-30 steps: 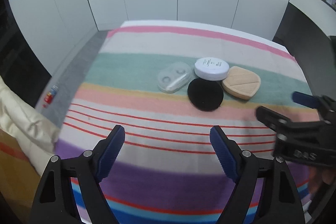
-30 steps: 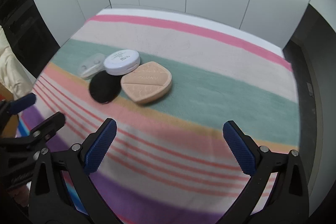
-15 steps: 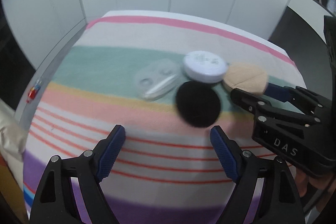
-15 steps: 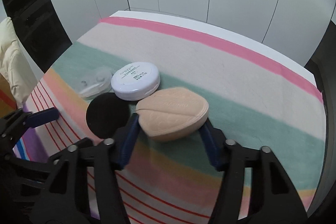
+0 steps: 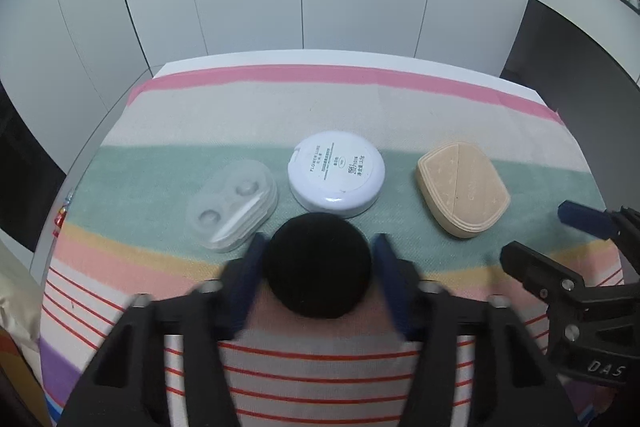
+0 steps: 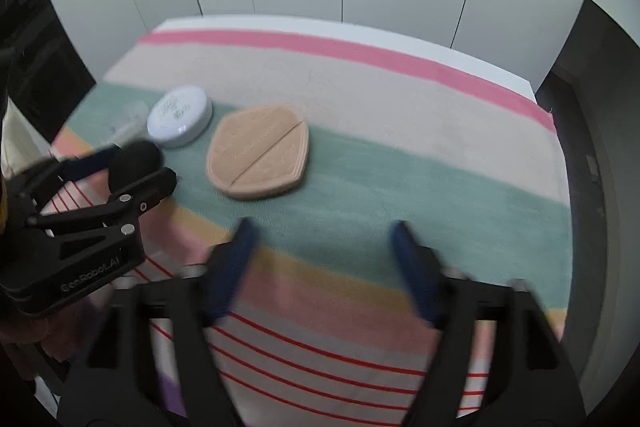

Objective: Organize objects
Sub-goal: 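Grasp the black round compact with the left tool while the right tool grasps the beige puff, then carry the black compact and beige puff over the cardboard box with both tools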

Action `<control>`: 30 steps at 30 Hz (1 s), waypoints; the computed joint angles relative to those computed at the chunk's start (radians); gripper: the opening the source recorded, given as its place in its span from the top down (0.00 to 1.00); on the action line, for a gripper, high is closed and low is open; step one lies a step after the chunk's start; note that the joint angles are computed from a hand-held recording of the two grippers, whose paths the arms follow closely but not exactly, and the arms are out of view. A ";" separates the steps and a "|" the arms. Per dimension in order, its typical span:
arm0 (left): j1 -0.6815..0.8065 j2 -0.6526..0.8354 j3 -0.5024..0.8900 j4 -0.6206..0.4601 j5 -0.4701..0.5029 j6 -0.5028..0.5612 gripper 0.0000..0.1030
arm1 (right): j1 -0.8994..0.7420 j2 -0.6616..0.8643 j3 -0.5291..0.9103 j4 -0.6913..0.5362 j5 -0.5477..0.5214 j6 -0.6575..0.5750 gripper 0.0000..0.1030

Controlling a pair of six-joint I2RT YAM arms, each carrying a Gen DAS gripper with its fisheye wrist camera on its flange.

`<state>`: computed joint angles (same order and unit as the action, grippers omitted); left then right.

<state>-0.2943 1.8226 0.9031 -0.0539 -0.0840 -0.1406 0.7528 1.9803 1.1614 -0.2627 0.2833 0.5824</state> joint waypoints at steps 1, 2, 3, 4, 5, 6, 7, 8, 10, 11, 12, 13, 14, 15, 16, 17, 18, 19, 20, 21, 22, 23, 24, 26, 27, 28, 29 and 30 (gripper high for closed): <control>0.013 -0.010 -0.011 0.005 0.019 -0.009 0.51 | -0.003 -0.001 0.000 0.009 -0.002 0.004 0.11; 0.022 -0.026 -0.027 0.010 0.015 -0.014 0.51 | -0.004 0.006 0.011 0.011 -0.007 0.005 0.11; 0.021 -0.035 -0.034 0.015 0.004 -0.012 0.51 | -0.003 0.035 0.051 -0.002 -0.014 0.002 0.11; 0.022 -0.052 -0.047 0.021 -0.009 0.002 0.52 | 0.000 0.052 0.072 -0.003 -0.010 0.000 0.11; 0.023 -0.062 -0.051 0.016 -0.027 0.006 0.52 | 0.003 0.069 0.094 -0.003 -0.008 -0.004 0.11; 0.034 -0.071 -0.053 0.007 -0.028 0.004 0.52 | 0.005 0.096 0.126 -0.003 -0.009 -0.009 0.11; 0.059 -0.079 -0.053 -0.006 0.004 0.002 0.52 | 0.008 0.129 0.168 -0.020 -0.002 -0.008 0.11; 0.075 -0.083 -0.050 -0.022 0.023 0.004 0.52 | 0.010 0.146 0.192 -0.033 0.005 -0.005 0.11; 0.088 -0.092 -0.056 -0.024 0.020 0.017 0.52 | 0.010 0.193 0.250 -0.050 0.014 0.009 0.11; 0.092 -0.096 -0.062 -0.022 0.021 0.021 0.52 | 0.013 0.215 0.281 -0.062 0.033 0.012 0.14; 0.099 -0.098 -0.062 -0.028 0.031 0.022 0.52 | 0.015 0.226 0.300 -0.070 0.044 0.010 0.23; 0.108 -0.095 -0.057 -0.041 0.050 0.017 0.52 | 0.018 0.235 0.316 -0.075 0.051 0.004 0.29; 0.118 -0.099 -0.058 -0.051 0.063 0.013 0.52 | 0.022 0.245 0.337 -0.091 0.060 -0.006 0.39; 0.123 -0.102 -0.058 -0.059 0.072 0.008 0.52 | 0.023 0.257 0.367 -0.122 0.059 -0.010 0.39; 0.130 -0.111 -0.058 -0.071 0.087 0.000 0.52 | 0.022 0.252 0.366 -0.119 0.044 -0.008 0.40; 0.132 -0.121 -0.063 -0.077 0.098 -0.006 0.52 | 0.021 0.242 0.359 -0.110 0.034 -0.005 0.40; 0.131 -0.130 -0.067 -0.084 0.101 -0.009 0.52 | 0.026 0.228 0.351 -0.112 0.041 -0.001 0.40; 0.128 -0.145 -0.069 -0.098 0.102 -0.008 0.52 | 0.030 0.216 0.347 -0.124 0.048 0.001 0.40; 0.122 -0.159 -0.074 -0.108 0.097 -0.008 0.52 | 0.034 0.199 0.337 -0.133 0.051 0.010 0.40; 0.117 -0.174 -0.076 -0.121 0.095 -0.008 0.52 | 0.034 0.176 0.320 -0.143 0.047 0.019 0.40; 0.112 -0.198 -0.079 -0.140 0.097 -0.008 0.52 | 0.037 0.159 0.307 -0.153 0.048 0.029 0.40; 0.107 -0.217 -0.082 -0.155 0.097 -0.009 0.52 | 0.049 0.146 0.313 -0.179 0.055 0.049 0.40; 0.099 -0.240 -0.083 -0.173 0.095 -0.013 0.52 | 0.057 0.123 0.302 -0.196 0.060 0.066 0.40; 0.082 -0.288 -0.085 -0.212 0.092 -0.031 0.52 | 0.076 0.069 0.268 -0.225 0.070 0.101 0.40; 0.077 -0.312 -0.081 -0.245 0.094 -0.042 0.52 | 0.085 0.037 0.249 -0.246 0.075 0.122 0.40; 0.075 -0.344 -0.080 -0.278 0.100 -0.049 0.52 | 0.094 0.009 0.237 -0.269 0.081 0.143 0.40; 0.069 -0.376 -0.079 -0.307 0.099 -0.052 0.52 | 0.106 -0.025 0.220 -0.291 0.088 0.167 0.40; 0.061 -0.410 -0.078 -0.339 0.091 -0.055 0.52 | 0.117 -0.051 0.216 -0.318 0.095 0.188 0.40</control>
